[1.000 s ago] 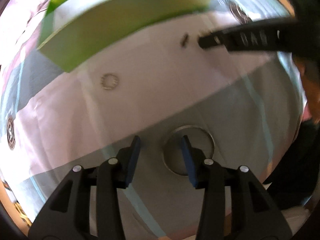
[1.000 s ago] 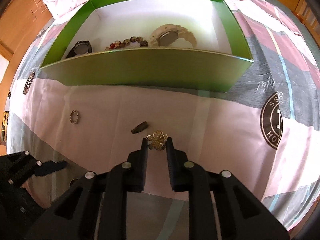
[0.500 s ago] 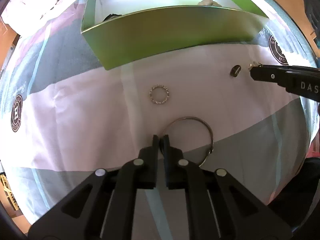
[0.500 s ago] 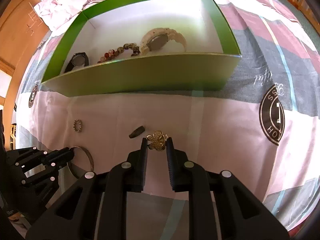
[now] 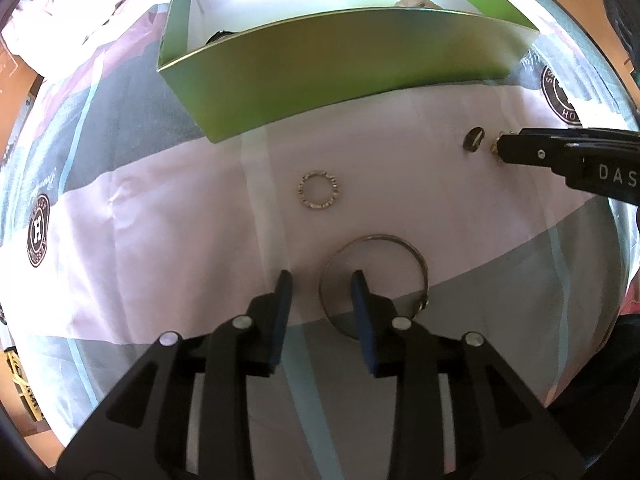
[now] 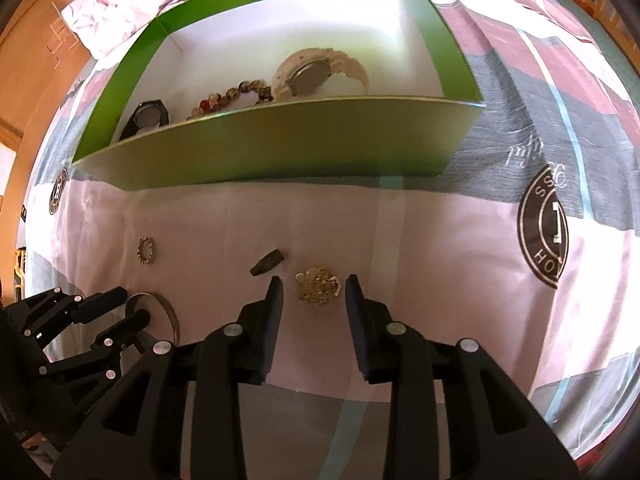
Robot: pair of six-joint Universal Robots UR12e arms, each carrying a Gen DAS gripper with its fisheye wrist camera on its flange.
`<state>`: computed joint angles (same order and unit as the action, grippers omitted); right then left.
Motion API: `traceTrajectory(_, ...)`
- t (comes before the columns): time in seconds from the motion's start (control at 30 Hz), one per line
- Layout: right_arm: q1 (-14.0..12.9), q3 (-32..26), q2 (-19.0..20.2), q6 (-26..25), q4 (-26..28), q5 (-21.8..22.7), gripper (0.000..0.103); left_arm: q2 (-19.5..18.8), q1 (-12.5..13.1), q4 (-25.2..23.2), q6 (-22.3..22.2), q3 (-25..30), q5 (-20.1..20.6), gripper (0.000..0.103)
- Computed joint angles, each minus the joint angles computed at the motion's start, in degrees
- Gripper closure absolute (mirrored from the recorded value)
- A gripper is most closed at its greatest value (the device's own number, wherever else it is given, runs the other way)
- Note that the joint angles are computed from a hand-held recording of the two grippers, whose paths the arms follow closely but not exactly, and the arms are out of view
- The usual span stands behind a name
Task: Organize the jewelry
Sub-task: 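Position the open left tool over the bangle rim while the right tool straddles the gold charm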
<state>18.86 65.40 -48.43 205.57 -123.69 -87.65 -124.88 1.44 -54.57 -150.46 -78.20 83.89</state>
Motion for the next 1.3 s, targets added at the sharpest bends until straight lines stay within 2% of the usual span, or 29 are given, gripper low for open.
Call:
traceTrajectory(0.13, 0.32, -0.09, 0.01, 0.09, 0.10, -0.94, 0.064, 1.26, -1.16, 0.99, -0.55, -1.15, 1.15, 0.072)
traceTrajectory(0.27, 0.50, -0.28, 0.10, 0.15, 0.18, -1.51, 0.063, 1.91, -1.35, 1.99, -0.32, -2.14, 0.42, 0.072)
traceTrajectory(0.3, 0.55, -0.37, 0.19, -0.08, 0.28, -1.97, 0.063, 1.79, -1.30, 2.50, -0.16, -2.42, 0.31, 0.071)
traceTrajectory(0.37, 0.69, -0.58, 0.31, -0.40, 0.60, -2.52, 0.063, 1.95, -1.45, 2.86, 0.11, -2.70, 0.48, 0.063)
traceTrajectory(0.43, 0.81, -0.94, 0.54, -0.60, 0.87, -2.51, 0.063, 2.04, -1.62, 3.15, 0.22, -2.90, 0.82, 0.061)
traceTrajectory(0.53, 1.01, -1.10, 0.61, -1.07, 1.17, -3.00, 0.063, 2.18, -1.59, 4.18, -0.65, -3.58, 0.39, 0.062)
traceTrajectory(0.7, 1.36, -1.68, 1.09, -2.30, 1.50, -3.78, 0.063, 3.11, -1.21, 7.60, -6.86, -5.95, -1.06, 0.069)
traceTrajectory(0.83, 1.49, -1.55, 1.10, -2.69, 1.65, -4.07, 0.063, 3.44, -0.97, 7.20, -7.43, -6.27, -1.90, 0.071)
traceTrajectory(1.0, 1.85, -1.86, 1.31, -3.23, 2.07, -6.64, 0.063, 3.34, -0.88, 5.44, -7.95, -5.55, -2.36, 0.071)
traceTrajectory(1.3, 2.67, -7.59, 4.53, -4.12, 5.80, -8.66, 0.063, 3.24, -1.31, 6.07, -7.04, -5.40, -0.96, 0.071)
